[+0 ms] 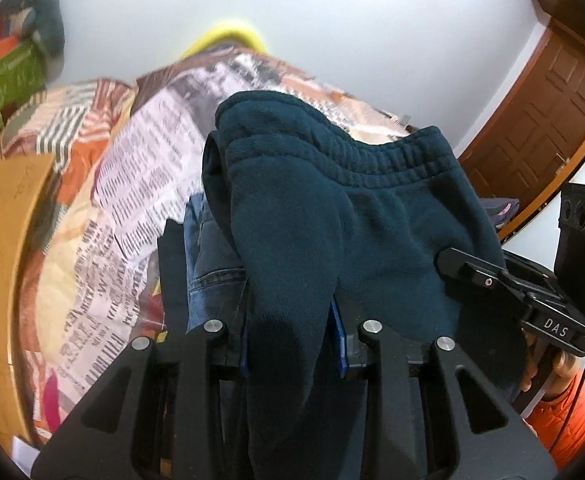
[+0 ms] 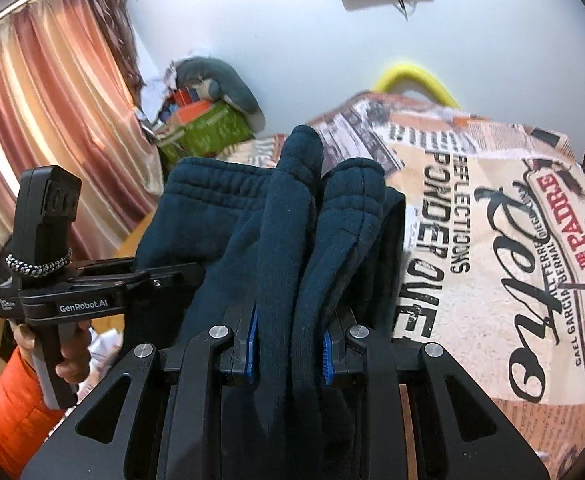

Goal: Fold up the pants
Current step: 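Lift the folded navy pants off the bed with both grippers, then lower the folded navy pants onto the bed and open both grippers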

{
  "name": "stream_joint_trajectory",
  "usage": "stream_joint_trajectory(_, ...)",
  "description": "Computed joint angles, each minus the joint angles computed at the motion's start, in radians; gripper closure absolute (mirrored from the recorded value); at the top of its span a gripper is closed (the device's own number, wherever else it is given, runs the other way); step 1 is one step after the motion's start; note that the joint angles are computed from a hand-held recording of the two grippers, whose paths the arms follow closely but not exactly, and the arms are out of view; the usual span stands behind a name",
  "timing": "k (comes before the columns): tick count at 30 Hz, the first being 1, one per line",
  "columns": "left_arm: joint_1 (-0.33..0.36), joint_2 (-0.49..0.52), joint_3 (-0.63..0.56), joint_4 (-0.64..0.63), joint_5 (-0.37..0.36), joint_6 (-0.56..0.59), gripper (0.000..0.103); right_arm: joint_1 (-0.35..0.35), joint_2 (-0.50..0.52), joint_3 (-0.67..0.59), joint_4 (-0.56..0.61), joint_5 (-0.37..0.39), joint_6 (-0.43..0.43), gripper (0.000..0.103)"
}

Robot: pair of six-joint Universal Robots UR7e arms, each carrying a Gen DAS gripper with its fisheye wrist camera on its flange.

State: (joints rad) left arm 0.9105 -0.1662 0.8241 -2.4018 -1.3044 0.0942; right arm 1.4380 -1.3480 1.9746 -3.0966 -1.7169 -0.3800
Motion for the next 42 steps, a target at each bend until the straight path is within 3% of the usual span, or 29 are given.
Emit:
stream_joint_trajectory(4,0.027,0.058,-0.101,0.071,-0.022,-0.047,0.065,-0.019,0.016,-0.015,0.031,-0.019,0.007,0.078)
stream_joint_trajectory(7,0.033,0.073,-0.122,0.076,-0.009,-0.063,0.055,-0.026,0.004,-0.001,0.034,-0.033,0.016,0.072)
stream_joint_trajectory(9,0.031,0.061,-0.092,0.044,0.013,-0.052,0.048,-0.03,-0.009,0.004,0.05,-0.03,0.024,0.07)
stream_joint_trajectory(13,0.023,0.014,-0.013,-0.014,0.051,-0.042,0.047,-0.015,-0.033,0.02,0.054,-0.08,0.011,0.061)
stream_joint_trajectory(23,-0.009,-0.094,0.187,-0.109,0.237,-0.028,0.044,-0.007,-0.108,0.067,0.083,-0.165,0.015,0.056)
stream_joint_trajectory(28,-0.049,-0.177,0.325,-0.225,0.258,-0.005,0.044,0.055,-0.139,0.093,0.035,-0.24,-0.025,0.056)
stream_joint_trajectory(42,-0.258,-0.473,0.742,-0.595,0.297,0.054,0.044,0.3,-0.244,0.19,-0.159,-0.313,-0.105,0.056)
